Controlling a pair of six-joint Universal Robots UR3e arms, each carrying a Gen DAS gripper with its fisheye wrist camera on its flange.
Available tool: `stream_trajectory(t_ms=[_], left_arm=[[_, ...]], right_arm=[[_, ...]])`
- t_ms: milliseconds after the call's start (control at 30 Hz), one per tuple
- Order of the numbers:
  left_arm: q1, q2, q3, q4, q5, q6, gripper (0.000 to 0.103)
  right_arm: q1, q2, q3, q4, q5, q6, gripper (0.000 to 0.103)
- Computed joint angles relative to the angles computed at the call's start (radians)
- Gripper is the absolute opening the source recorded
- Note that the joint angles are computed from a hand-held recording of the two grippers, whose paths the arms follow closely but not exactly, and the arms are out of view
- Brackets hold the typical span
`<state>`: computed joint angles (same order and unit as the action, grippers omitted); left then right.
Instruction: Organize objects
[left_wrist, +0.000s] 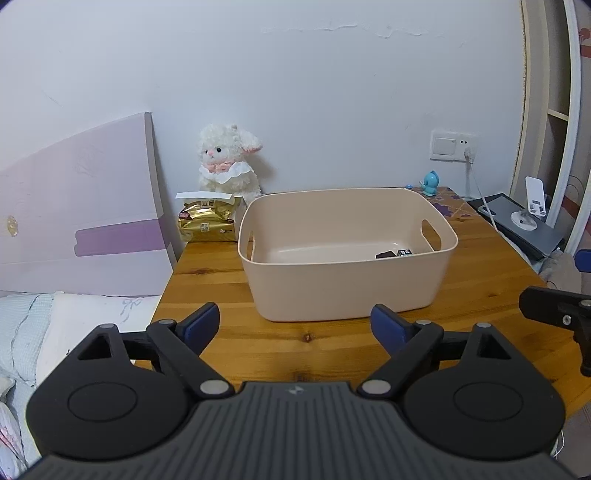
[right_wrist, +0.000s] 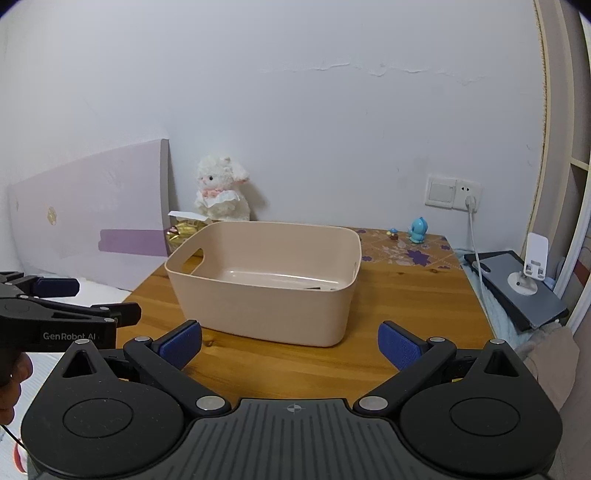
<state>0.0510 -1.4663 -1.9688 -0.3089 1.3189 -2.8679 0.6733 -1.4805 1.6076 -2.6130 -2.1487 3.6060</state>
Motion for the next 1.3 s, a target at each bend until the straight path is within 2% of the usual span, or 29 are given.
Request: stream_trajectory(t_ms=[433,767,967,1300], left_arm=[[0.080,0.213,-0.178,-0.066,-0.074,0.041,0.090],[0.143,0.347,-0.238,-0.123,-0.119,0.063,0.091],[0.222,0.443,-0.253,-0.231,-0.197,0.104,0.091],[0.245,0.501,-0.275,-0.323,-0.246,0.167,0.091]], right_arm=[[0.082,-0.040,0.066,0.012,-0.064,0.097,0.103],[0.165,-0.063,0.072,0.065,-0.147,0.174,0.103],[0.196,-0.073,0.061,0.117,-0.169,0.203,0.103],[0.195,-0.073,0.043,0.175,-0.179,0.228,0.103]])
